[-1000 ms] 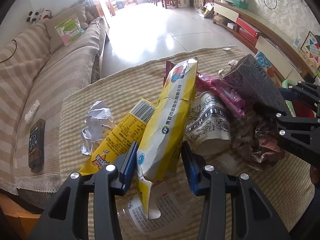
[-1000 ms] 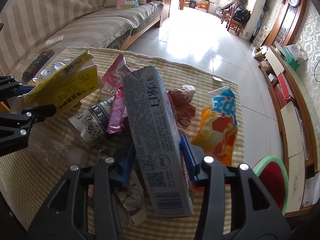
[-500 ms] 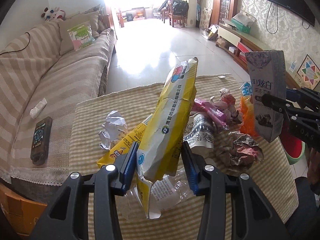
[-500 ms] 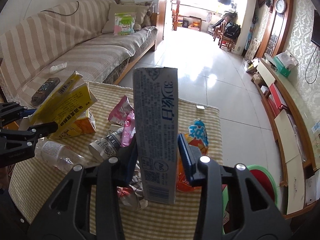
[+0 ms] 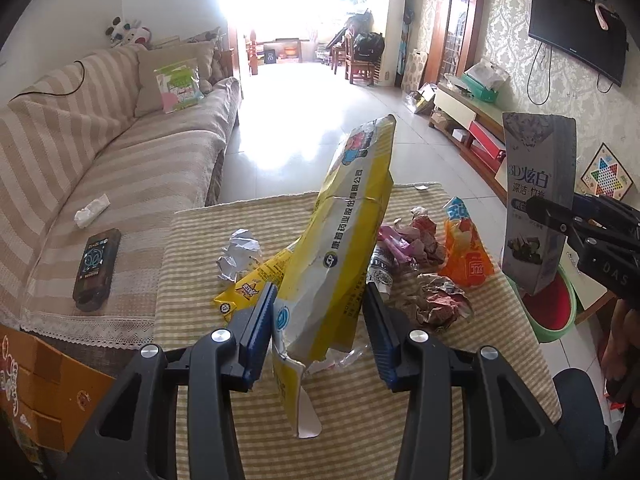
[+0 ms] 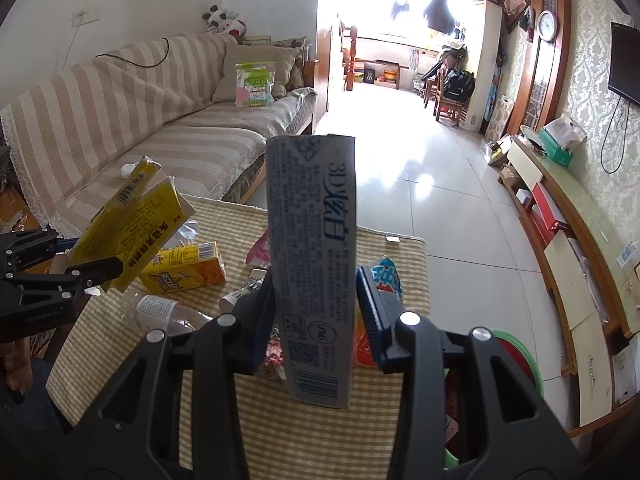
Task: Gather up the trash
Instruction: 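Carry the yellow bag and white box over the red bin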
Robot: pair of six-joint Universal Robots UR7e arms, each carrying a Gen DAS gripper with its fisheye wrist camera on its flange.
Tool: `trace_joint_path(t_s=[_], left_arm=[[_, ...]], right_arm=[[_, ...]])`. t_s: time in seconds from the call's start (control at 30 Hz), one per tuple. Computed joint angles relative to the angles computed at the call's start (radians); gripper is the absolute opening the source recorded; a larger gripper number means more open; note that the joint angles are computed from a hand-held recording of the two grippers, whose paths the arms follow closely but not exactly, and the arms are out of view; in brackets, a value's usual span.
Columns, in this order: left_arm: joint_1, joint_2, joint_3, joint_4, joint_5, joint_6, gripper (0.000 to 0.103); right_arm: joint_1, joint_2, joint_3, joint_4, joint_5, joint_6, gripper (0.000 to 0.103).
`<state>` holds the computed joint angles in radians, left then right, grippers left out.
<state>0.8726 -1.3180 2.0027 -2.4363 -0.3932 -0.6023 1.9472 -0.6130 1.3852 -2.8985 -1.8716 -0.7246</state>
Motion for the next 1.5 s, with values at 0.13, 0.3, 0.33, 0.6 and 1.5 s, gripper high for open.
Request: trace_joint_path(t_s=[0.13, 0.3, 0.33, 0.6, 1.5], left_arm=[[-0.03, -0.024, 0.034, 0.042, 0.023, -0.063, 0.041], [-0.064, -0.043, 0.063, 0.072, 0.038, -0.135, 0.041], [-0.068, -0.041, 0.065, 0.075, 0.039, -0.142, 0.041], [-0.084, -0.007, 0.062, 0.007, 0.051, -0.104, 0.041], [-0.042, 0.398, -0.324, -0.25, -0.165, 0.293, 0.041]], right_arm=[[-0.003, -0.04, 0.047, -0.019, 0.013, 0.003, 0.039], [-0.011, -0.083, 0.101, -0.037, 0.021, 0.021, 0.039], [-0.014, -0.09, 0.109, -0.037, 0.022, 0.023, 0.039], [-0.037, -0.126, 0.15, -0.053, 0.035, 0.042, 0.039], [-0.185, -0.204, 0.098, -0.069, 0.039, 0.122, 0.039]])
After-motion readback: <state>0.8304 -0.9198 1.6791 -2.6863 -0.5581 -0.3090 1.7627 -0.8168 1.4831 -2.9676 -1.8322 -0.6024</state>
